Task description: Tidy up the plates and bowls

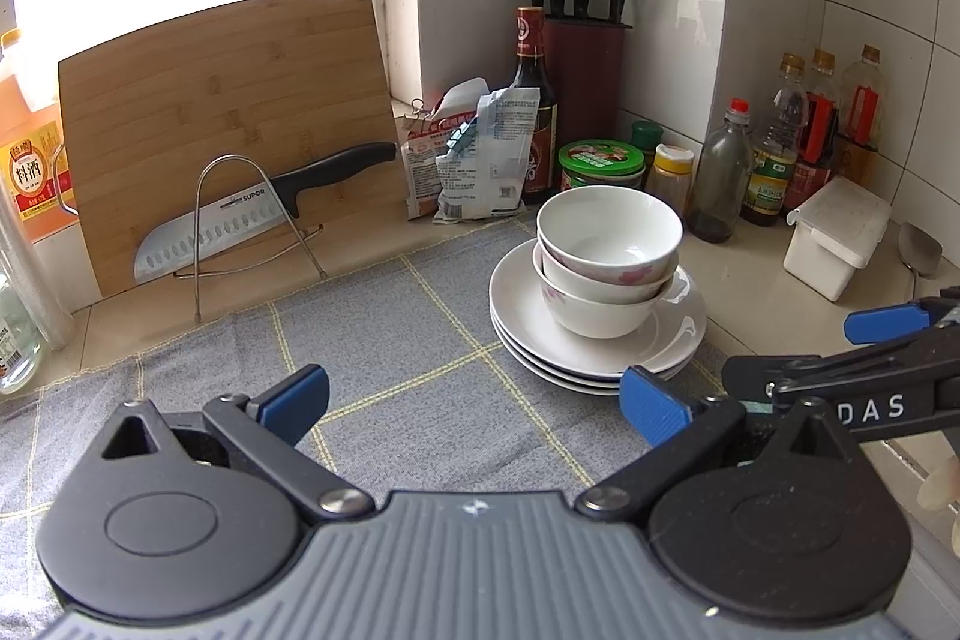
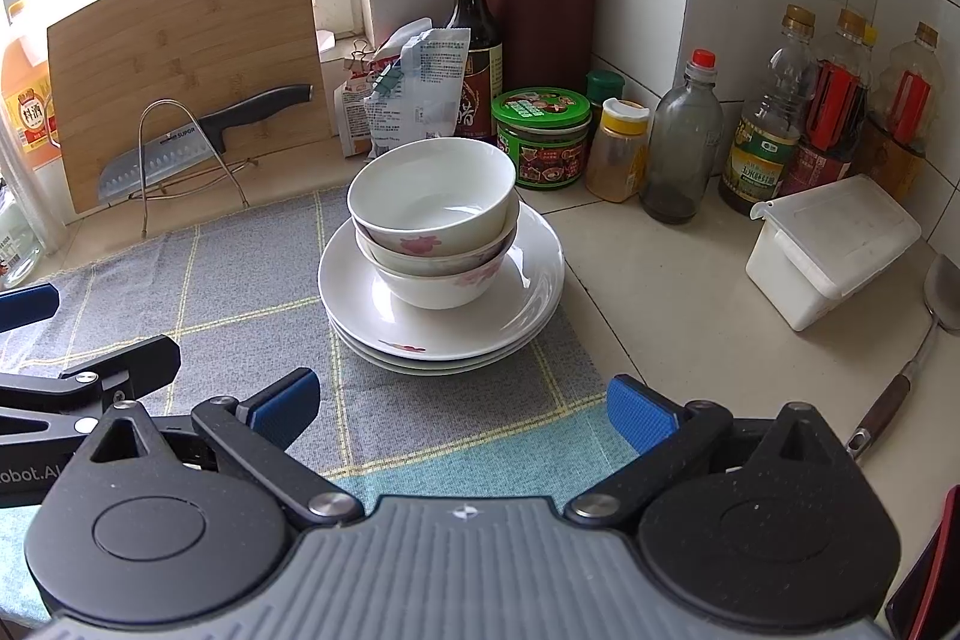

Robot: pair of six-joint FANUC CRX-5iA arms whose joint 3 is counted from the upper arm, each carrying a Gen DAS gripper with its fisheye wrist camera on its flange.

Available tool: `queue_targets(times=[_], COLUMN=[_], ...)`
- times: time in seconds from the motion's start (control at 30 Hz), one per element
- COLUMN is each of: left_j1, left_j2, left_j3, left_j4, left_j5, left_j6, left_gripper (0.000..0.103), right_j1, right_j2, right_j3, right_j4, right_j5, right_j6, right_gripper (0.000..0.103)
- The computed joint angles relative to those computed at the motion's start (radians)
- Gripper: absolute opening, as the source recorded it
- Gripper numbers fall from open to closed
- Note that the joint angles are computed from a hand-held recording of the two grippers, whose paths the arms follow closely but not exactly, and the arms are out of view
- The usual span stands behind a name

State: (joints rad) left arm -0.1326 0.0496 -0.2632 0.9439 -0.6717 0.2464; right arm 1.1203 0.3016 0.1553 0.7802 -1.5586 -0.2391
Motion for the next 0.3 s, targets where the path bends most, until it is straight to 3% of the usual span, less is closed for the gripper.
queue_targets(times=[0.3], left_j1=[0.003], left_j2=[0.005], left_j3=[0.007], left_j4=[-0.009], left_j5=[-0.008], left_j6=[0.01], left_gripper=[0.102], right_j1=[-0.001], right_j2=[0.003], right_j3=[0.005], right_j4=[-0.002], right_j5=[-0.006], right_j6=[0.004], right_gripper=[0.103])
